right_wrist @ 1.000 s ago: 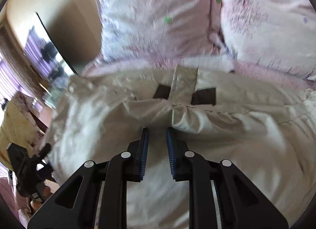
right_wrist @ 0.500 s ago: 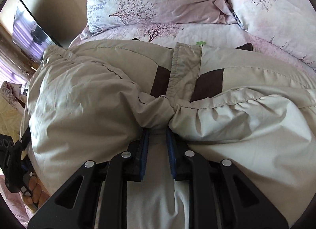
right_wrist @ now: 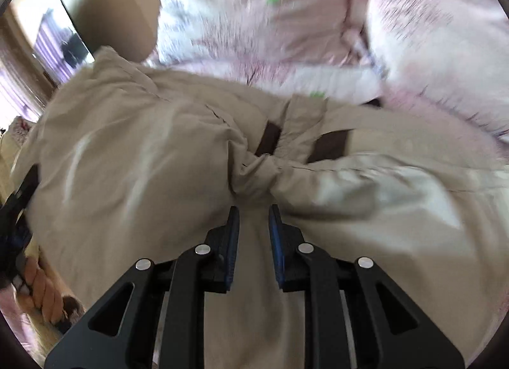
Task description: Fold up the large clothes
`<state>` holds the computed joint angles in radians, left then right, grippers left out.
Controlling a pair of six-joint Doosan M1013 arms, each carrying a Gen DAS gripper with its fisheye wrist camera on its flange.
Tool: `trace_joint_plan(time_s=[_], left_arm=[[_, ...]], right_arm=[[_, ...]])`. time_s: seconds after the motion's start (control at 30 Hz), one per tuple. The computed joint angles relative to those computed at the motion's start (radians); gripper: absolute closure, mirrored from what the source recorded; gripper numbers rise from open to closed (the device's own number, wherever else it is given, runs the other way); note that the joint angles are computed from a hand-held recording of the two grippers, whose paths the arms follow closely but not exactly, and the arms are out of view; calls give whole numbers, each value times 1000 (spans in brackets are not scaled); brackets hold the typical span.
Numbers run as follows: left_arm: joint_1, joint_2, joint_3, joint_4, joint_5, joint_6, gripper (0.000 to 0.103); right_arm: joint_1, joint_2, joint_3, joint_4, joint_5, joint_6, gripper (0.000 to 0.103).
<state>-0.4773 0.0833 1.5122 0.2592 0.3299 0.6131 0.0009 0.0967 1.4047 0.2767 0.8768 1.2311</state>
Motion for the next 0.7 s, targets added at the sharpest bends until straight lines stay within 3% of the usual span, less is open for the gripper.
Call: trace_joint_plan(time_s=[0.13,0.27,0.43,0.6,0.7], left_arm=[[-5,2,-9,-10,-17,24,67],[-18,8,-31,-6,-34,60,67],[-47,15,-63,0,-65,143,67],[-91,36,-106,-101,-113,356,67],[-113,52,-134,-191,-123,492,67]], right_arm=[[4,-50,53,-25,-48,0,83],[13,-11,37,-90,-17,47,83],[30,9,37,-130,-39,69,82],[14,13,40,-62,-42,8,83],[-12,-24,69,25,-57,-61,83]])
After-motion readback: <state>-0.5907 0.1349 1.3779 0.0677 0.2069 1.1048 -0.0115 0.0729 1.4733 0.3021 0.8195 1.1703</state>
